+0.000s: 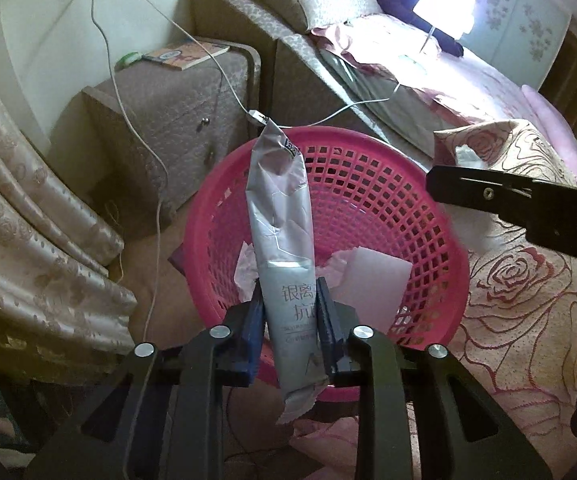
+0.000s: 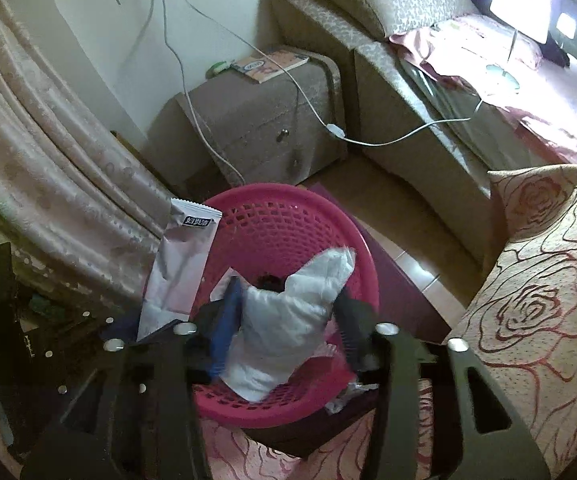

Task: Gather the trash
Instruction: 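Open both tools to drop the tube packet and tissue into the wastebasket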

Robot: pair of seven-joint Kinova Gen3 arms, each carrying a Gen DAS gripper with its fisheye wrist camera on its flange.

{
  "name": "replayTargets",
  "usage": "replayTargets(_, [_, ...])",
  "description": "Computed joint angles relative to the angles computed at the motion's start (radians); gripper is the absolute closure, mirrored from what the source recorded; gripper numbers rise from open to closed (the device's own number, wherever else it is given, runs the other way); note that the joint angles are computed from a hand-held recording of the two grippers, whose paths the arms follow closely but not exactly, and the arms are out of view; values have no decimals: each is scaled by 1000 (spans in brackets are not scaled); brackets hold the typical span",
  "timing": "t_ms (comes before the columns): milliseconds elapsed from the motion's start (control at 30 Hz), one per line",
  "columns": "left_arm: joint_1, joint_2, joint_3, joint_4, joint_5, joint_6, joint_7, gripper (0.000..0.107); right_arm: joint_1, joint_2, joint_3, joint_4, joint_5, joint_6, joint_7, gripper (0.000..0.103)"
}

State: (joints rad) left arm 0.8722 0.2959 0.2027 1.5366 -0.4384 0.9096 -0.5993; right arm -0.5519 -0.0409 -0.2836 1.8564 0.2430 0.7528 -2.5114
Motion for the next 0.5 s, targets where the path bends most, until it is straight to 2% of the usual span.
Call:
replayTargets(100, [-4,1,0,2,3,-3,-5,72,3,-4,2,8,-6,-17,-10,40])
replayTargets(167, [0,1,-3,1,-5,2,0,63,7,-14,2,15,-6,-22,-19,38])
replayTargets(333, [22,0,-10,-10,-38,28,41,48,25,-59,-14,37,14,-16,-67,33])
replayTargets(500, [59,1,-11,-29,-98,83,104,37,51,-119,-74,65,83,19,-171,16])
